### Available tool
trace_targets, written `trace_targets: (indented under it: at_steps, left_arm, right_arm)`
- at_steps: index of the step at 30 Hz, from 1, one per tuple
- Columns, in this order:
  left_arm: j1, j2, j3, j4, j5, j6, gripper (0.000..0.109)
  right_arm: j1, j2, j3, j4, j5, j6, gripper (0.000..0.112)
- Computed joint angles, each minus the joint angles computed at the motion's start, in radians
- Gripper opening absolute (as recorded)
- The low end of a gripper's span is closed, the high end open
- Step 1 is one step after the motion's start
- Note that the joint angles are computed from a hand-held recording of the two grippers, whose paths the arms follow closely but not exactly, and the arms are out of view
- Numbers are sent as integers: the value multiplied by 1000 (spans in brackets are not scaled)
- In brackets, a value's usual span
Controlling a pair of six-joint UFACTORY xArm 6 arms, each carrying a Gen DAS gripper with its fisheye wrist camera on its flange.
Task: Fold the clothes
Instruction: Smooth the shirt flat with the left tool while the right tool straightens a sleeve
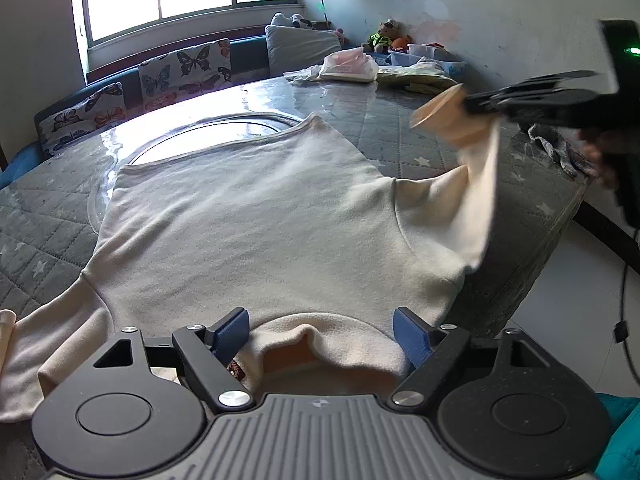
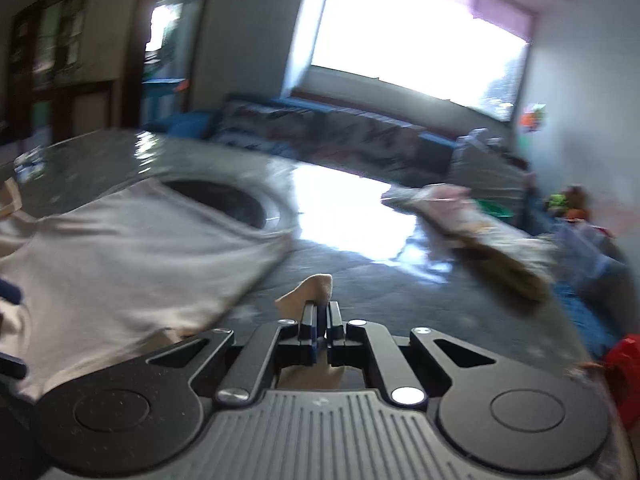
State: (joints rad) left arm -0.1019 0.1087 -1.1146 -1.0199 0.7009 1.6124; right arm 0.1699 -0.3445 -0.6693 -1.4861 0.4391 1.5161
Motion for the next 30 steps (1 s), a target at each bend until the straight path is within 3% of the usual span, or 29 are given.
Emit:
trace_targets:
  at_steps: [4,6,9,13,17,19,23,26,30]
  left_arm:
    - [0,2,-3,0,1,3,83]
    - [3,4,-6,1,6,4,84]
    - [6,6,-9,6,13,4,84]
    - [9,-1,-8,15,26,7,84]
    - [20,-10,-7,21,59,4,87]
    - [23,-19,1,23,63,13,87]
    - [43,-24,-7,30,93,10,87]
    - [63,-16,-36,21,121,5,87]
    - [79,11,-90,-7,114,-10,87]
  right_arm:
    - [25,-155,106,66,168,-11,3]
    - [28,-203,149,141,206,-35,3]
    - [33,-267,212,251,260,-75,8]
    - [61,-272,213,240,316,-45,23]
    - [5,-220,181,227,145,-51,24]
    - [-43,-138,155,221,8,-42,29]
    - [-96,-61,152,250,-93,-38,32]
    - [-114,-66,162,273,-68,-57,41]
    - [-118,-74,151,321,-27,-118,41]
